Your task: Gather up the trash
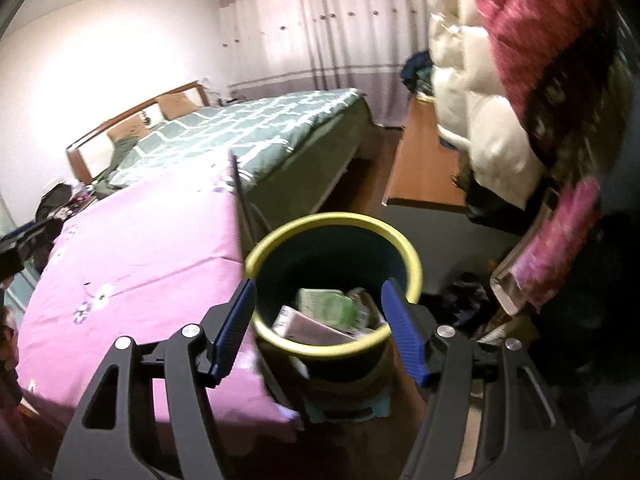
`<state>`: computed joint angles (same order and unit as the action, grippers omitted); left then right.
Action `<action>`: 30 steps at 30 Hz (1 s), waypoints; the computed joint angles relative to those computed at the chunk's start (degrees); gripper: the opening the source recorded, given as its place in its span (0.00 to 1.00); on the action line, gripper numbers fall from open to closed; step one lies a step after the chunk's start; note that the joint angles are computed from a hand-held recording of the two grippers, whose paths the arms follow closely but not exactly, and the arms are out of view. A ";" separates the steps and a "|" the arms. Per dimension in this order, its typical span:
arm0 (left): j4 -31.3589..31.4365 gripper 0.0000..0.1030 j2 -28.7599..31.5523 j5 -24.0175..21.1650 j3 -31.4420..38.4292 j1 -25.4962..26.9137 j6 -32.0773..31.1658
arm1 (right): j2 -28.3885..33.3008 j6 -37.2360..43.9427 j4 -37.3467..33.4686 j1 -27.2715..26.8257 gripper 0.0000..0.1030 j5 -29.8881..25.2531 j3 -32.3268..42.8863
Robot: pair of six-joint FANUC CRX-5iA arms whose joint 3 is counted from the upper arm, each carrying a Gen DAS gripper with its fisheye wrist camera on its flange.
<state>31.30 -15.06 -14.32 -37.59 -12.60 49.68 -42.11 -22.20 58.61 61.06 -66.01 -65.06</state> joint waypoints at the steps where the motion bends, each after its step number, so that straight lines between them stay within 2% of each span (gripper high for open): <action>1: -0.37 0.95 -2.53 -0.17 -1.70 2.21 0.61 | 0.47 0.02 0.47 0.49 0.63 -0.08 0.37; 4: 4.84 0.95 -9.41 -0.42 -7.58 7.40 -2.71 | 1.78 -0.34 2.19 2.08 0.65 -0.57 1.34; 7: 6.29 0.95 -14.94 -2.54 -11.19 12.09 -4.57 | 2.98 -0.14 3.36 3.53 0.66 -1.34 2.25; 15: 14.34 0.95 -29.91 -12.53 -19.32 26.44 -10.20 | 4.58 -1.50 5.00 9.87 0.72 -5.30 3.24; 18: 16.50 0.95 -33.74 -15.59 -20.91 30.57 -12.55 | 5.16 -2.26 5.04 12.83 0.75 -7.73 3.59; 21: 18.44 0.95 -37.06 -18.64 -22.39 33.78 -14.67 | 5.21 -3.19 4.95 15.76 0.78 -9.91 3.76; 25: 17.55 0.95 -40.43 -21.16 -23.45 36.09 -14.79 | 5.14 -4.86 4.77 18.98 0.79 -12.46 3.49; 26: 15.78 0.95 -39.66 -20.53 -22.58 34.61 -12.84 | 5.09 -5.37 4.73 19.72 0.79 -13.05 3.42; 30: 14.78 0.95 -41.32 -21.69 -22.69 35.53 -11.94 | 4.95 -6.66 4.60 21.78 0.80 -15.05 3.28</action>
<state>46.07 -56.38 -36.01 -60.28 22.93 37.74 -37.16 -28.86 63.20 82.84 -81.06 -61.78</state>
